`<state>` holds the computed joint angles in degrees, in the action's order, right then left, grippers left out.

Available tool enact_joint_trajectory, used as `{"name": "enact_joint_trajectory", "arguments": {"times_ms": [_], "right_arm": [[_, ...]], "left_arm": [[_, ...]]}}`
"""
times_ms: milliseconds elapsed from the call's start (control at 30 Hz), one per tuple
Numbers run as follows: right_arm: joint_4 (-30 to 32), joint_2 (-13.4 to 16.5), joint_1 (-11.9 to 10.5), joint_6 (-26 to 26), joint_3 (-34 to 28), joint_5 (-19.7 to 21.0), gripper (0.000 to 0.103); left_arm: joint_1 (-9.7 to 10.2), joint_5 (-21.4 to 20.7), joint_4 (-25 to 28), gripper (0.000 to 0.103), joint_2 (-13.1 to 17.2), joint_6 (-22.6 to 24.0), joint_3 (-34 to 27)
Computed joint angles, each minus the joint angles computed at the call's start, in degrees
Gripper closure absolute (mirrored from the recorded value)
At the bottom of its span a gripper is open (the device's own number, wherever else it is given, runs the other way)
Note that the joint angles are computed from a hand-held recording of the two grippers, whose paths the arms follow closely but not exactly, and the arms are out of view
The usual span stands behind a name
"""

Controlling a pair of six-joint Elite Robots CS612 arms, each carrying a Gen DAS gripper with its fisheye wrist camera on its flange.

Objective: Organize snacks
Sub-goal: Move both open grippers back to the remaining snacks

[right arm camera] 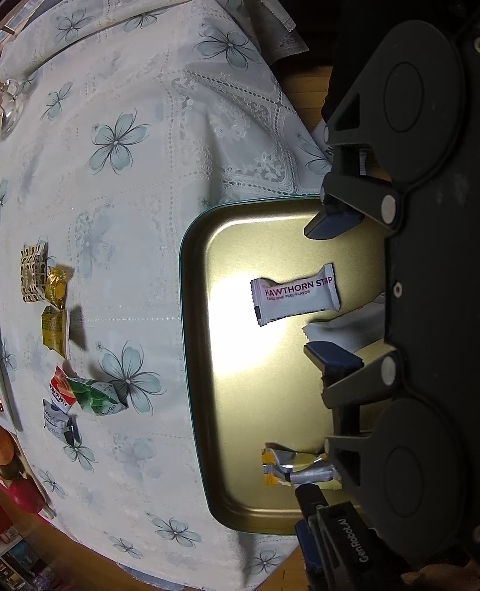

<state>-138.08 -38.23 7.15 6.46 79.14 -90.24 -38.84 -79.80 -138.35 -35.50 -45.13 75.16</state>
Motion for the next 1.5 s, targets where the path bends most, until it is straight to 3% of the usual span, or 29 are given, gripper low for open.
{"name": "enact_joint_trajectory", "arguments": {"times_ms": [533, 800, 967, 1200, 1400, 1500], "right_arm": [[4.16, 1.97, 0.21, -0.98, -3.19, 1.23, 0.037], [8.77, 5.54, 0.32, -1.33, -12.54, -0.44, 0.037], [10.8, 9.69, 0.21, -1.12, -21.79, -2.44, 0.037], [17.81, 17.97, -0.53, 0.71, -38.99, -0.49, 0.037], [27.22, 27.38, -0.58, 4.05, -56.67, -0.58, 0.038], [33.25, 31.92, -0.48, 4.48, -65.1, -0.09, 0.039]], "left_arm": [[0.96, -0.88, 1.32, 0.056, 0.56, -0.24, -1.75], [2.83, 1.59, 3.66, 0.056, 2.73, 0.58, -7.66], [4.13, 4.92, 4.95, 0.056, 5.21, 2.63, -13.44], [6.29, 5.67, 7.8, 0.055, 11.43, 3.33, -24.93], [8.47, -1.17, 10.63, 0.056, 17.42, 3.97, -35.23], [8.63, -0.56, 12.25, 0.056, 20.26, 6.36, -40.17]]}}
